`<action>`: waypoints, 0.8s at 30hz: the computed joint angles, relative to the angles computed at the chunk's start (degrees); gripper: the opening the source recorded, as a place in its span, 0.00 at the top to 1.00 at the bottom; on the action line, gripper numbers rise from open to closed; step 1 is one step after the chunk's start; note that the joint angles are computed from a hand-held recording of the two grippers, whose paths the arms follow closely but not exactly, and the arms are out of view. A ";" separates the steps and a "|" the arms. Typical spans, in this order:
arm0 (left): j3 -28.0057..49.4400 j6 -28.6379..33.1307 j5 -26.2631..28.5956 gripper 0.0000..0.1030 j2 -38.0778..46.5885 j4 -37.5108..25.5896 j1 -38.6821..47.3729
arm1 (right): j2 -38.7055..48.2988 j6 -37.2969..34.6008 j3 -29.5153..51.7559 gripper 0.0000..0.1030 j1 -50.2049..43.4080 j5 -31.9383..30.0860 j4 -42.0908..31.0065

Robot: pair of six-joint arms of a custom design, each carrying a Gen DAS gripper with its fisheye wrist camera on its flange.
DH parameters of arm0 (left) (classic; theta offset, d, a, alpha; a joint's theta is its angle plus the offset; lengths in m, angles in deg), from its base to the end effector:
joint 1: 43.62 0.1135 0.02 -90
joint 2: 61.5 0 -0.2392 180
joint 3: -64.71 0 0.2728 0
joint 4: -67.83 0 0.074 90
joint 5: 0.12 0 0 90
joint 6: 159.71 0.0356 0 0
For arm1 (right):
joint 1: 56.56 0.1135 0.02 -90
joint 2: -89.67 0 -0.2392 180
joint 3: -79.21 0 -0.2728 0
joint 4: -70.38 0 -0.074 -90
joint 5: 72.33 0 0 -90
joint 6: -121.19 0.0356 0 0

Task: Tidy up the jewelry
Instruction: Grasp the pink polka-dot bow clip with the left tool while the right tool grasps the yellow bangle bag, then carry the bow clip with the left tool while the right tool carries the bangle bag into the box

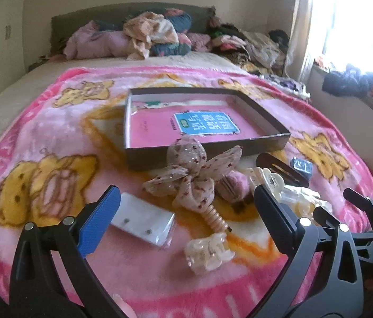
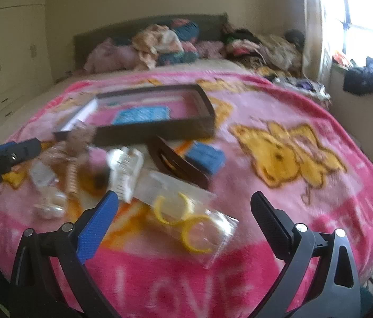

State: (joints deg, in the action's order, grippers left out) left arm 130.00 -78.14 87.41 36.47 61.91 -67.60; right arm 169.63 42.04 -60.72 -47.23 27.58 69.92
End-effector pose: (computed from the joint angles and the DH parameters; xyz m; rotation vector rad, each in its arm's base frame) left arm 0.3372 -0.1483 0.1347 0.2820 2.2386 -0.2563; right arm 0.2681 0.0378 0.1035 0.1206 2.2592 -0.0097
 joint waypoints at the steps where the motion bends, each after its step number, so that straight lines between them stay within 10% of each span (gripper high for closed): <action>1: 0.92 0.45 -0.05 0.11 0.94 -0.14 -0.17 | 0.99 0.25 0.46 0.06 -0.78 -0.60 -0.35; 12: 9.54 5.28 3.65 0.57 10.52 -3.19 -0.55 | 10.21 0.12 5.12 0.06 -2.45 -2.18 -2.13; 17: 10.05 5.51 5.11 0.85 11.80 -3.07 0.39 | 8.52 -0.70 3.60 0.30 -1.82 -2.12 -1.86; 24: 9.24 5.25 7.35 0.98 10.70 -2.60 1.23 | 2.96 0.52 0.54 0.55 -4.72 -8.44 -2.87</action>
State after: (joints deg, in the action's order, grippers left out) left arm 139.24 -72.89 94.76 47.17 59.32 -66.37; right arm 172.60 42.56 -60.18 -51.95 19.14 67.05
